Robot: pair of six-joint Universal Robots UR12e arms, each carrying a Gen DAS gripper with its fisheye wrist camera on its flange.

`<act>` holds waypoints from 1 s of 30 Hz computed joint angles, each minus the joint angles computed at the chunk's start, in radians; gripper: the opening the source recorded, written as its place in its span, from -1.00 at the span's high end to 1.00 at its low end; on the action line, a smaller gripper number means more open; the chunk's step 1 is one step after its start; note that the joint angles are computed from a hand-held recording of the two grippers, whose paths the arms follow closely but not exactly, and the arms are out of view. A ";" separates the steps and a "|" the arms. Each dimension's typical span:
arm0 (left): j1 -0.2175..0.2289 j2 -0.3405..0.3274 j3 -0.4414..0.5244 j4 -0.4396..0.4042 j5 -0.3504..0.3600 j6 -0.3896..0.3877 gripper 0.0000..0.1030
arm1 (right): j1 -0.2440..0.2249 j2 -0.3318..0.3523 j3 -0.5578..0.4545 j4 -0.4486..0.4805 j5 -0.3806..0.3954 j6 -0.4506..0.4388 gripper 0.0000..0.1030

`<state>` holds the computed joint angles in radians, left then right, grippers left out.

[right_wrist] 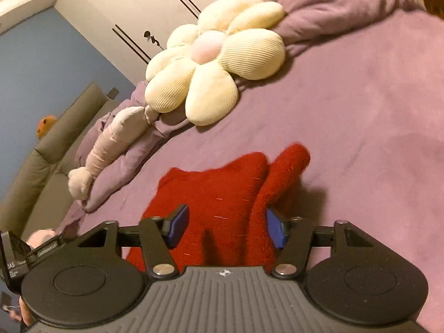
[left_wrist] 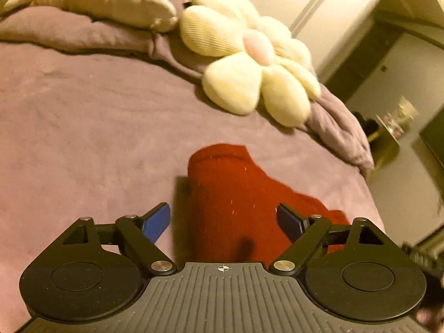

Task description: Fold small clothes

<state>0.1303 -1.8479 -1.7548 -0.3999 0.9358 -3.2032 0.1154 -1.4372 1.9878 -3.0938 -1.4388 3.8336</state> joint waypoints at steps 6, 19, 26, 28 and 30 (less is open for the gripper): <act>-0.082 -0.055 0.047 0.033 0.170 -0.006 -0.79 | 0.117 0.076 -0.131 0.185 -0.367 -0.162 0.28; -0.122 -0.088 0.090 -0.033 0.263 -0.001 -0.91 | 0.115 0.126 -0.173 0.154 -0.361 -0.224 0.25; -0.163 -0.133 0.150 -0.087 0.362 0.016 -0.94 | 0.126 0.193 -0.227 0.199 -0.466 -0.274 0.07; -0.175 -0.150 0.180 -0.135 0.388 0.037 -0.97 | 0.113 0.207 -0.240 0.219 -0.450 -0.268 0.02; -0.179 -0.171 0.217 -0.194 0.391 0.031 -0.99 | 0.102 0.218 -0.251 0.236 -0.449 -0.271 -0.18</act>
